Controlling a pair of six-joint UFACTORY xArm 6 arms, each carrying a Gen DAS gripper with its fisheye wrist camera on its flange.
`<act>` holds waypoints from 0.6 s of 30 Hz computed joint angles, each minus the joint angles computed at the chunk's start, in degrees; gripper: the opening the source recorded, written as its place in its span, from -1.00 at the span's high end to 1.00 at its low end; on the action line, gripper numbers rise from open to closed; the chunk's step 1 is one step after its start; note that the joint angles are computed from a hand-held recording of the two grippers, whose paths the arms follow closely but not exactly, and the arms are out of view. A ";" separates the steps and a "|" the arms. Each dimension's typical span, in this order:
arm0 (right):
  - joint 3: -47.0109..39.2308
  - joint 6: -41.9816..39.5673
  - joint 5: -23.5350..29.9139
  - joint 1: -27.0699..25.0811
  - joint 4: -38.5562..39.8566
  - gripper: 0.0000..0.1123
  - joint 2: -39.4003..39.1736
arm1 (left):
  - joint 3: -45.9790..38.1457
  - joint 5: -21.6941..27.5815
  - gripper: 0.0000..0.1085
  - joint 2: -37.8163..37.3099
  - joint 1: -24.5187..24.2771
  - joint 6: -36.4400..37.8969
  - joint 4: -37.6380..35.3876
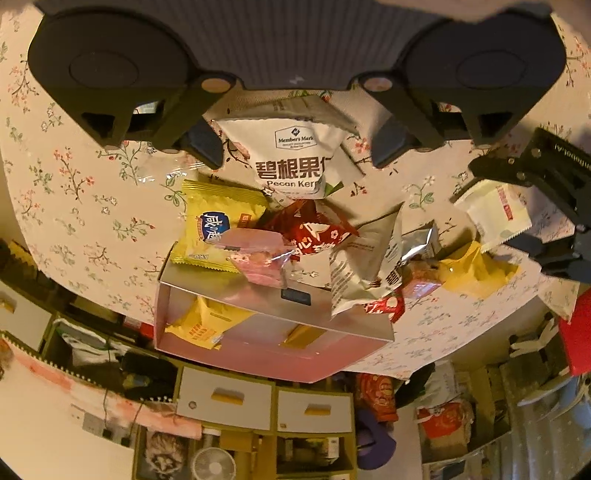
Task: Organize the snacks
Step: 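Grasp the white-and-red wafer packet with the left tool while the right tool grasps the white pecan packet, then lift both packets over the pink box and open both tools to drop them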
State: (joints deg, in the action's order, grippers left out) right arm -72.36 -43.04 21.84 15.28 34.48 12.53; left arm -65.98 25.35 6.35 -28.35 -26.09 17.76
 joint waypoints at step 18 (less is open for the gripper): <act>-1.46 -2.21 2.41 -0.04 3.55 0.36 -0.81 | 0.07 0.57 -0.24 -0.99 -0.18 -0.80 1.66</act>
